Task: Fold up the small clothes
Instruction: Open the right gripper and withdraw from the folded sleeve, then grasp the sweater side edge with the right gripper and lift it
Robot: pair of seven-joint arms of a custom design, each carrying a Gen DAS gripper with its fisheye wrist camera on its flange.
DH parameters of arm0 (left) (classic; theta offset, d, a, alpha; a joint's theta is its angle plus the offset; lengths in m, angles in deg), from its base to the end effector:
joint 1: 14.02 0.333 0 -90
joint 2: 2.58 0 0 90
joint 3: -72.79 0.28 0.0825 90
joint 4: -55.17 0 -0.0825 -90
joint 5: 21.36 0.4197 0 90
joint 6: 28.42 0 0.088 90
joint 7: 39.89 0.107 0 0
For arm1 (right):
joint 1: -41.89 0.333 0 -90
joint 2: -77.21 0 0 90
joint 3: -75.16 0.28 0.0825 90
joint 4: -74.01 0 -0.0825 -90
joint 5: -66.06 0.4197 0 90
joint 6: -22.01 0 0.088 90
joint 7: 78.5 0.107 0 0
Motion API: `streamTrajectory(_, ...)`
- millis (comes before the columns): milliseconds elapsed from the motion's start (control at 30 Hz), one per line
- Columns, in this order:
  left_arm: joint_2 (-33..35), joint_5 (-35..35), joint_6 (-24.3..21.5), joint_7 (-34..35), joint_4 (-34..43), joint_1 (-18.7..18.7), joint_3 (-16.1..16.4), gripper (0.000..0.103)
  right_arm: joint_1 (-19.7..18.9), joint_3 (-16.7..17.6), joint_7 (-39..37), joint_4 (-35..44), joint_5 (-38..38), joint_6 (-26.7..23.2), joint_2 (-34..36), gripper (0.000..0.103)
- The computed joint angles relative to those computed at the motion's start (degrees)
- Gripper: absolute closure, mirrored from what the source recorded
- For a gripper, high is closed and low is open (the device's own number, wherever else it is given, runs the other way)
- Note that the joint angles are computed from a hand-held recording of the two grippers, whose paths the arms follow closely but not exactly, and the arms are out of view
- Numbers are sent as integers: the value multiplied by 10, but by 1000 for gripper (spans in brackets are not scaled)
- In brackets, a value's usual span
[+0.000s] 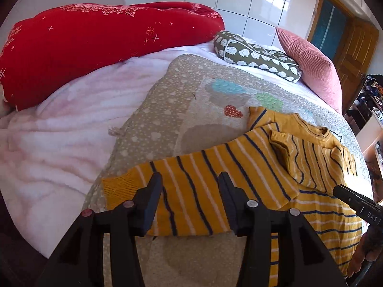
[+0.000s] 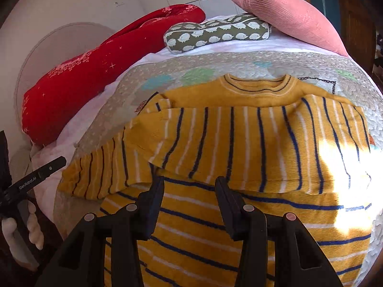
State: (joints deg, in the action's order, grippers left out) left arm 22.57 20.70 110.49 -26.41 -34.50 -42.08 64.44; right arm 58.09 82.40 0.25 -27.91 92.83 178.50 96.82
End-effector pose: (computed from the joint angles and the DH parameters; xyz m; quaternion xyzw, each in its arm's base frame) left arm 0.5998 -0.4221 0.3920 -0.7510 0.5723 -0.2492 0.2154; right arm 0.6552 0.2576 0.3802 -0.7325 0.5917 -0.0495 0.3330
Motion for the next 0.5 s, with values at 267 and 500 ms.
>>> streamTrajectory(267,-110,20,51,-135,-174,37,0,56,74,0,-19,92,-119,-34,66,55)
streamTrajectory(500,-199,62,38,-257,-286,67,-24,55,138,29,-89,252,-154,-102,182,47)
